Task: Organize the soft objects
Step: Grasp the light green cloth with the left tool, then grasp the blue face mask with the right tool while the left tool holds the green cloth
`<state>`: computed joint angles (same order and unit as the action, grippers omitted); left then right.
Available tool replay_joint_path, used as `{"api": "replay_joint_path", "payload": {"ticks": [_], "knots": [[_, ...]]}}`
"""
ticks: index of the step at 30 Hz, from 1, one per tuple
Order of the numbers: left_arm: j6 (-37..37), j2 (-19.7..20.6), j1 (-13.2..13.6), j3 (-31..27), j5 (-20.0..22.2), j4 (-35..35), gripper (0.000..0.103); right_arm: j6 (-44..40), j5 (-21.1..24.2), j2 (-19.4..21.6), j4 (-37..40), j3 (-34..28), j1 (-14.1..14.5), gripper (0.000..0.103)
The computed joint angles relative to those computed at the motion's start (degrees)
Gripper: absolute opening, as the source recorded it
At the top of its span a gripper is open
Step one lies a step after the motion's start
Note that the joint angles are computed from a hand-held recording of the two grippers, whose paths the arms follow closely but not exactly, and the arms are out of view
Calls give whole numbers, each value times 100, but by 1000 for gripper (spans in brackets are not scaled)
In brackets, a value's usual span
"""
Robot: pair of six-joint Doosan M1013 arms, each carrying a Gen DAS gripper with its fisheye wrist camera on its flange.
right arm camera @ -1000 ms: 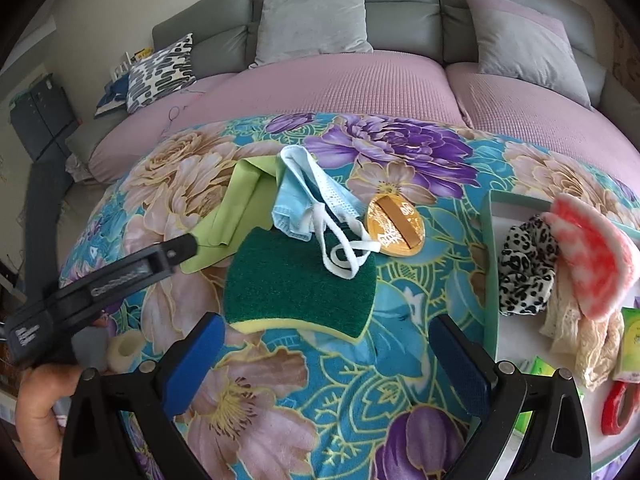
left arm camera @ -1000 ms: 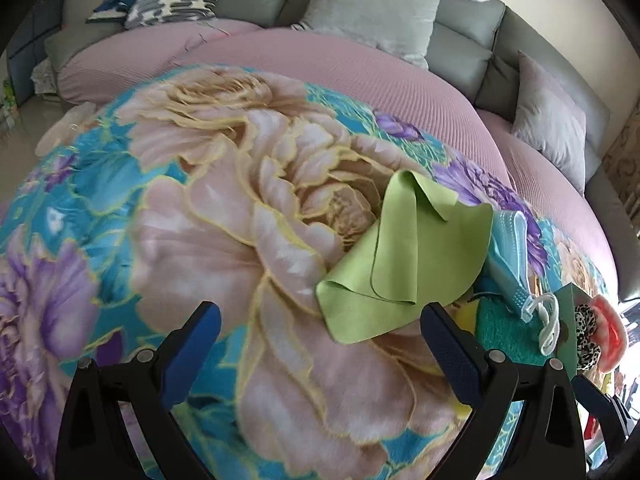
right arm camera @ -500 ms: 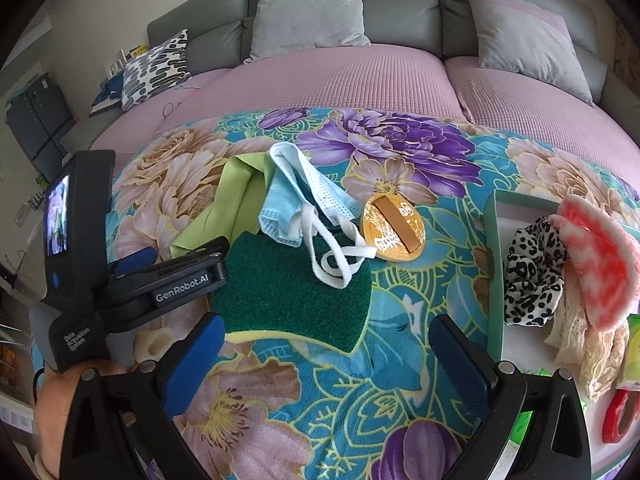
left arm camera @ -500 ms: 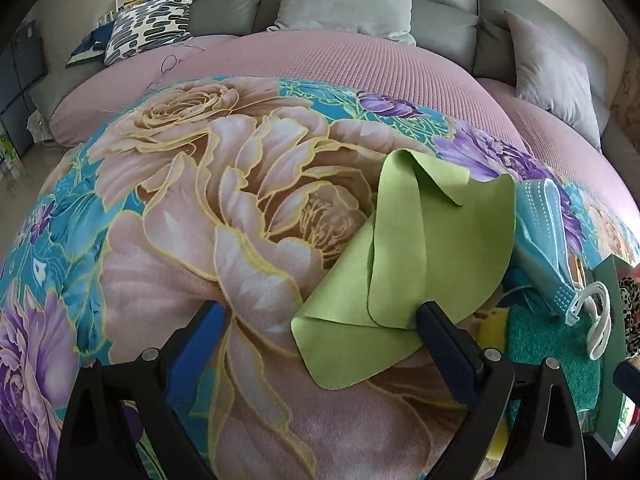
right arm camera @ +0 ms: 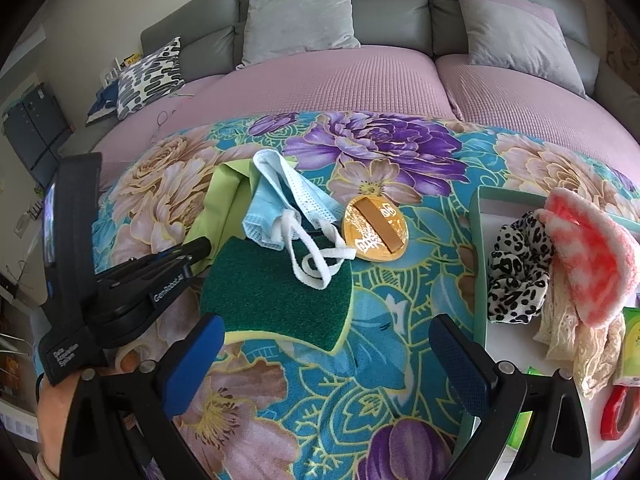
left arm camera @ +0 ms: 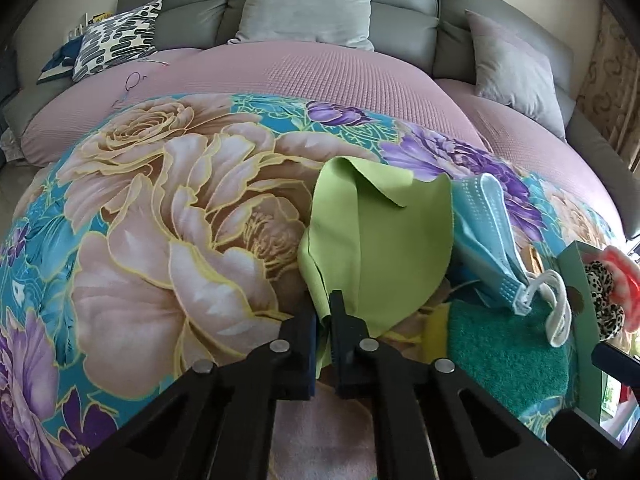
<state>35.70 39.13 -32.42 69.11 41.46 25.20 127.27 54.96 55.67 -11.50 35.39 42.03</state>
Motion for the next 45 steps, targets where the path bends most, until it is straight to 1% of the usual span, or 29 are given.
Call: {"api": "replay_joint_path", "payload": {"ticks": [3,6,13,15,20,26,30,38,42,45], "knots": [[-63,-64,1,96,-113,10,4,2,-5,-1,17,5,-2,103],[-399,-190,-10,267,-287,201,3,-28,-4,3,19,-2,3,103],[-1774,-619,-115,722,-393,1538,3,-91,-8,12,23,-12,21,103],[-2193,-760,-156,852,-344,1991,3,-118,-3,21,42,-22,26,103],[-2923,-1034,-209,1088,-189,2768,3,-179,-52,48,176,-27,15,103],[-3148,-1184,-234,1207,117,2912,3,-728,-144,137,623,-120,15,103],[-3419,-1304,-241,1350,207,3005,3,-1121,-107,178,914,-204,40,103],[-3718,-1465,-288,1549,398,3052,3,-1524,-188,99,1295,-95,109,103],[-3743,-1514,-297,1596,565,2966,3,-1816,-298,41,1664,-9,121,103],[-3804,-1535,-300,1616,694,2940,3,-2281,-490,-30,2289,130,95,103]]}}
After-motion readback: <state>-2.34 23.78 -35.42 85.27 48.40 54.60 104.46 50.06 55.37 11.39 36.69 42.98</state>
